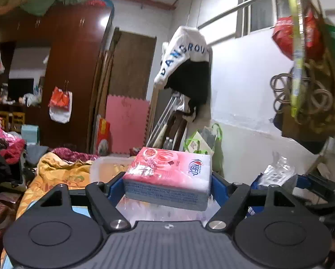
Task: Organize objects
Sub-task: 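Lift both items over the white basket and open both tools to drop them, then grasp the clear wrapped roll with the left tool while the right tool grasps a red-wrapped ball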
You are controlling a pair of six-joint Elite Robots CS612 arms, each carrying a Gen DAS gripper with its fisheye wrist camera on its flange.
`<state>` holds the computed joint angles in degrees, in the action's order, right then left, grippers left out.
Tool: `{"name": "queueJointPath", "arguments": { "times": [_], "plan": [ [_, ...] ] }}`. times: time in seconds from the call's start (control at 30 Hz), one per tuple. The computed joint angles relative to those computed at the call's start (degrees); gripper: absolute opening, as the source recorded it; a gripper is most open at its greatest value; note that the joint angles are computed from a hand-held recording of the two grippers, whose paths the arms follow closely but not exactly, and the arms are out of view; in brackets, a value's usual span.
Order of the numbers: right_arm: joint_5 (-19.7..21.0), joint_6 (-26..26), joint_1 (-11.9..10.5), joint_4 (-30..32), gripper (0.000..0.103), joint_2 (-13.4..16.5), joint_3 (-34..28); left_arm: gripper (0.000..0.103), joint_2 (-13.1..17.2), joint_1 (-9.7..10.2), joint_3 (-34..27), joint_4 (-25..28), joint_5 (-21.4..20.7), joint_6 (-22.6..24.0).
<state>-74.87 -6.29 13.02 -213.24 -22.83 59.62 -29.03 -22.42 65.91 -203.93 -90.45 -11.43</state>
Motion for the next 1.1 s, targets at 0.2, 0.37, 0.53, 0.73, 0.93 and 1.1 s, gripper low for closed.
{"name": "queueJointPath", "arguments": {
  "times": [0.2,0.37,0.53,0.73,0.93,1.1],
  "plan": [
    [-2.4,-1.1,0.4,12.8,0.079,4.4,-11.9,0.080,3.8,0.10,-11.2,13.3,3.3,-1.9],
    [-2.8,-2.1,0.5,18.8,0.083,6.7,-16.8,0.082,5.7,0.34,-15.8,20.4,3.7,-2.5],
    [-2.7,0.9,0.3,14.2,0.103,4.8,-12.2,0.103,4.7,0.07,-13.0,17.8,7.0,-0.8],
    [-1.0,1.5,-0.6,3.7,0.103,-0.7,1.4,0.103,-0.2,0.59,0.1,4.9,2.4,0.2],
    [-3.7,1.9,-1.4,14.9,0.101,-2.5,7.1,0.101,-2.4,0.34,11.2,2.7,4.8,0.9],
    [-3.3,3.9,-1.6,23.4,0.088,-0.6,2.7,0.091,-2.0,0.63,11.6,6.6,3.4,0.6]
  ]
}}
